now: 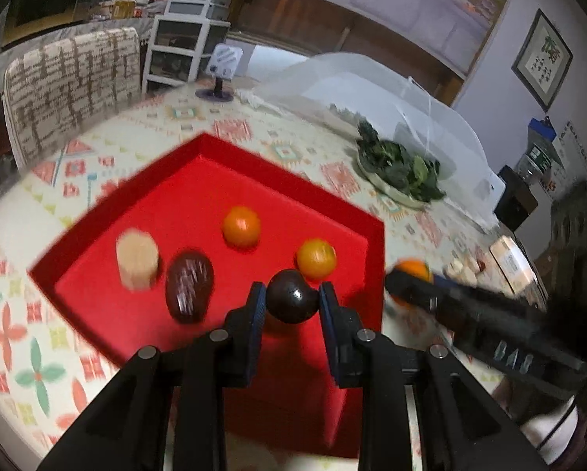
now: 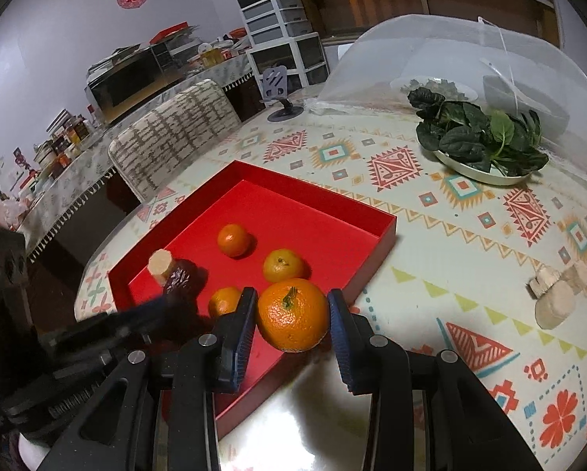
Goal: Organize fruits
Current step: 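Carry the plum and mandarin into the red tray and open both tools, then move both open tools back over the remaining fruit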
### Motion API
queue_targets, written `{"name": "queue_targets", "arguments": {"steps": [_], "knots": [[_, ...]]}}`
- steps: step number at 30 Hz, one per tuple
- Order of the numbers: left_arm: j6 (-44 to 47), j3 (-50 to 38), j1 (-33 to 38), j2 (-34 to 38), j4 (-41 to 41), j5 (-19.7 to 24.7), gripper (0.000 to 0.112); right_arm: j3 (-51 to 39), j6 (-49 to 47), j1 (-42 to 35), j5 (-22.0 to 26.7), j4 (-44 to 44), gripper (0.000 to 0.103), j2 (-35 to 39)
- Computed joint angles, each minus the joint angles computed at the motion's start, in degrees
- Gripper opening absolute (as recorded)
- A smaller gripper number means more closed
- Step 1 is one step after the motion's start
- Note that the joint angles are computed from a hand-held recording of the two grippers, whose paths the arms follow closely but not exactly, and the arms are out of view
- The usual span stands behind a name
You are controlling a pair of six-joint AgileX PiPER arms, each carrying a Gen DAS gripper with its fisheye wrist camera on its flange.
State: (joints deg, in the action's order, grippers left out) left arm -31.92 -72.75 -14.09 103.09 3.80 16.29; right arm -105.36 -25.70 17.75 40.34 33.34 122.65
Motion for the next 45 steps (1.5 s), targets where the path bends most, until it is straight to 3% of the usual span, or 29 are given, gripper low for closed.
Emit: {"name": "queue_targets", "arguments": {"steps": [4, 6, 9, 17, 24, 33, 45], "knots": [[-2.13, -6.7, 1.47, 3.72, 1.87, 3.36, 0.026, -3.42, 0.88, 0.17, 1.87, -0.37, 0.04, 2.44], [-1.34, -9.03, 2.38, 5.22, 0.21, 4.54, 0.034, -4.71, 0.76, 0.52, 2.77, -0.41, 0.04, 3.39], [1.48, -9.54, 3.67, 5.85, -3.66, 4.08, 0.051, -6.08, 0.67, 1.07, 3.44, -0.83, 0.04, 4.37], [9.08, -6.68, 6.6, 4.54, -14.38, 1.82, 0.062, -8.98, 0.43, 1.76, 5.39, -0.84, 0.041, 6.82], [10.03, -3.48, 7.83, 2.1, -17.54, 0.02, 0.069, -7.21, -1.51, 2.38, 5.86, 0.8, 0.041, 6.12], [4.56, -0.27, 6.64, -1.42, -12.93, -0.9, 0.07, 1.87, -4.8, 0.94, 1.43, 4.13, 0.041, 0.02], [-10.61, 0.1, 0.15, -4.64, 2.29, 0.69, 0.074, 16.18, -13.2, -5.65, -1.96, 13.65, 0.044, -8.07]]}}
